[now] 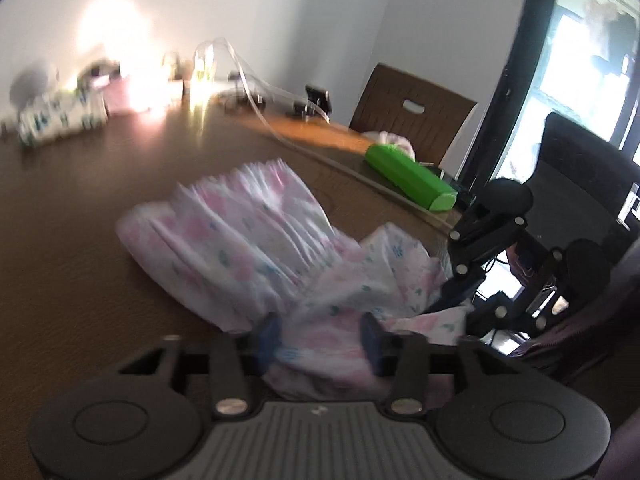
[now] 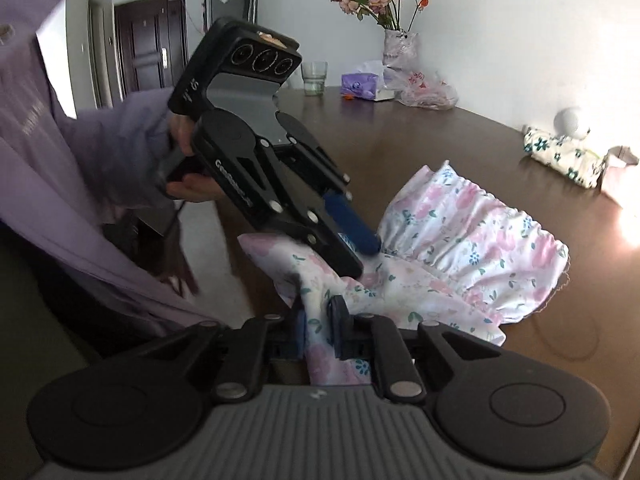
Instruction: Fold clothes
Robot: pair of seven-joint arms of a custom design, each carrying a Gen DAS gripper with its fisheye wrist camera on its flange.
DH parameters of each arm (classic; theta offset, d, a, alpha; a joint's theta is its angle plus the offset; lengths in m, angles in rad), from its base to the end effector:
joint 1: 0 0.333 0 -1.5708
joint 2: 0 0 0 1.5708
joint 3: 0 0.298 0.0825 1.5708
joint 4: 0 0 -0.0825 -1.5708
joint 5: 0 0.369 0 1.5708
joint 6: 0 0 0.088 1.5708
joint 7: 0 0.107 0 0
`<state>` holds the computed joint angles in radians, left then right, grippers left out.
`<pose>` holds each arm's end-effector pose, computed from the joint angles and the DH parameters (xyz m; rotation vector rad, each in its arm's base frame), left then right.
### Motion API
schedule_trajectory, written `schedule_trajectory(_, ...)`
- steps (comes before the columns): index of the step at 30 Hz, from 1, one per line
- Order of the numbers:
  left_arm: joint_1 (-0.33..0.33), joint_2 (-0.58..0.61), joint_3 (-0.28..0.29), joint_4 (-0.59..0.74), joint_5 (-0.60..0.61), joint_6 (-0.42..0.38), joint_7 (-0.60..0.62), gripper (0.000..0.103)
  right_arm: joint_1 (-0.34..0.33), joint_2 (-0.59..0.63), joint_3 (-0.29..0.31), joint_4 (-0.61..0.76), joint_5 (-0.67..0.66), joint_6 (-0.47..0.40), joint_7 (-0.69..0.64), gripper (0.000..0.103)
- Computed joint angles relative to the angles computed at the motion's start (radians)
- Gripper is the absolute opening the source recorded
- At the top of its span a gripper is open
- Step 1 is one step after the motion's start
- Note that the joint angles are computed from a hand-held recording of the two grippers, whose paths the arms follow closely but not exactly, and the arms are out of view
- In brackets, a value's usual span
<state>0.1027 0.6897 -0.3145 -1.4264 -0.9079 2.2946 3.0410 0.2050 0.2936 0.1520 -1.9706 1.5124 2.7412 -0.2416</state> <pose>0.7119 -0.1214 0.3283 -0.7647 2.6826 -1.3966 0.5821 0.1707 0.3390 -2.0642 0.8126 -0.3425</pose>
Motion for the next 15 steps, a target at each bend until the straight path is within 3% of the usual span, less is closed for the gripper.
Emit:
schedule_trajectory(2,0.05,-0.049,-0.032,-0.052,-0.064,-0.007,0.108,0.052,-0.013,-0.02,-0.002,-0.017,0.026,-0.035,0.014,0.011)
schedule_trajectory(4,0.081,-0.1,-0.042,-0.101,-0.103,-0.046,0.228,0.072,-0.023,-0.032,-0.01,-0.025,0.044,-0.069,0.038,0.011)
schedule_trajectory(7,0.072,-0.172,-0.023,-0.174,-0.089,-0.081,0.434,0.076,-0.035,-0.03,-0.024,-0.017,0.039,-0.119,0.089,0.011)
schedule_trajectory(13,-0.034,-0.202,0.002,-0.278,-0.104,0.106,0.707,0.075,-0.071,-0.01,-0.037,0.015,0.001,-0.249,0.189,0.011)
schedule_trajectory(15,-0.065,-0.178,0.016,-0.262,-0.056,0.123,0.711,0.075,-0.083,0.0,-0.041,0.032,-0.013,-0.285,0.223,0.011)
